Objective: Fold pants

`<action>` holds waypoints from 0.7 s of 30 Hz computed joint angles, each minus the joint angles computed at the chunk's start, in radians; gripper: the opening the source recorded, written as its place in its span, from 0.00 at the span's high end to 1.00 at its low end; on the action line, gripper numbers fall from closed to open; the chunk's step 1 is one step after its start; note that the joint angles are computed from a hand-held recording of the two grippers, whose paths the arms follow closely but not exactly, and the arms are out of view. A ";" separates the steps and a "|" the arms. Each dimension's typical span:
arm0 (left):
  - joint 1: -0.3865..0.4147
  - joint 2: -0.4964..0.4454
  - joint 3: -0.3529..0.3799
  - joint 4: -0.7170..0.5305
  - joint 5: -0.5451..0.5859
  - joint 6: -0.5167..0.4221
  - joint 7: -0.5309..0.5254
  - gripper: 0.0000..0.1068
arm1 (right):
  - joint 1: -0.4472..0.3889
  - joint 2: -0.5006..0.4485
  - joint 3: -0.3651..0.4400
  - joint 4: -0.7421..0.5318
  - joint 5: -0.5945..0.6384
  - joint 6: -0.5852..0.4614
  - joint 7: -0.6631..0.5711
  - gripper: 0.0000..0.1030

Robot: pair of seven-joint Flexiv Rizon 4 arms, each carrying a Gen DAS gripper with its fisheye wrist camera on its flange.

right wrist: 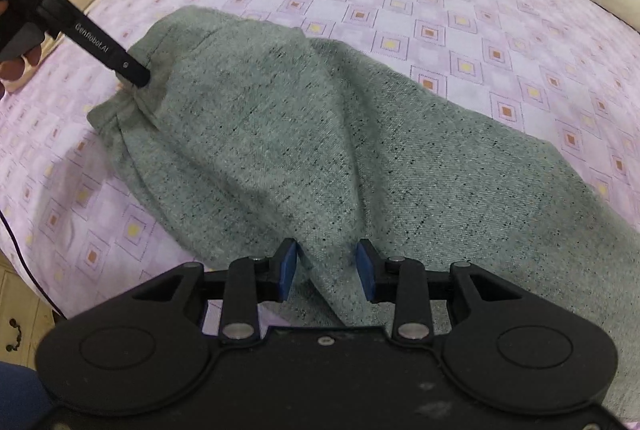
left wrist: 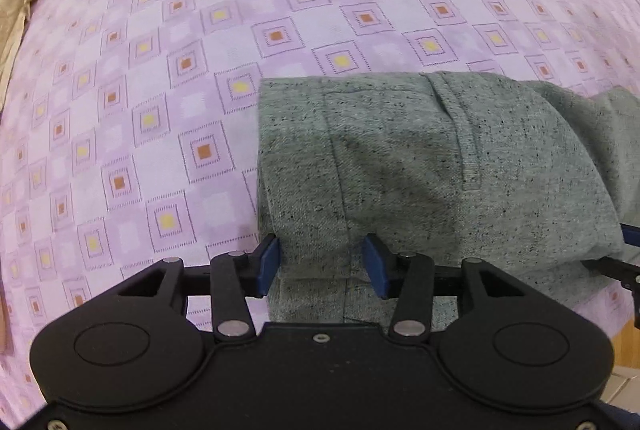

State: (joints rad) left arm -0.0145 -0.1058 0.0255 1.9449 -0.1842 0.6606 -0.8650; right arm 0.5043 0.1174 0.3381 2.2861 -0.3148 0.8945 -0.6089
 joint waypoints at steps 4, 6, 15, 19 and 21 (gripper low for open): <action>-0.003 -0.005 -0.004 0.003 -0.011 0.006 -0.013 0.66 | 0.009 -0.007 0.003 -0.011 0.002 -0.012 -0.031 0.64; -0.002 -0.009 -0.009 -0.004 -0.040 -0.017 -0.011 0.85 | 0.012 -0.017 0.007 -0.012 -0.035 -0.034 -0.029 0.63; 0.013 0.084 0.012 -0.059 -0.100 -0.110 0.002 0.94 | -0.026 0.049 0.006 0.037 -0.146 0.038 0.098 0.94; 0.036 0.126 0.037 -0.053 -0.106 -0.187 0.015 0.94 | -0.023 0.091 0.019 0.040 -0.114 0.043 0.111 0.93; 0.040 0.141 0.044 -0.023 -0.076 -0.186 0.022 0.94 | -0.007 0.082 0.026 0.038 -0.083 0.035 0.094 0.92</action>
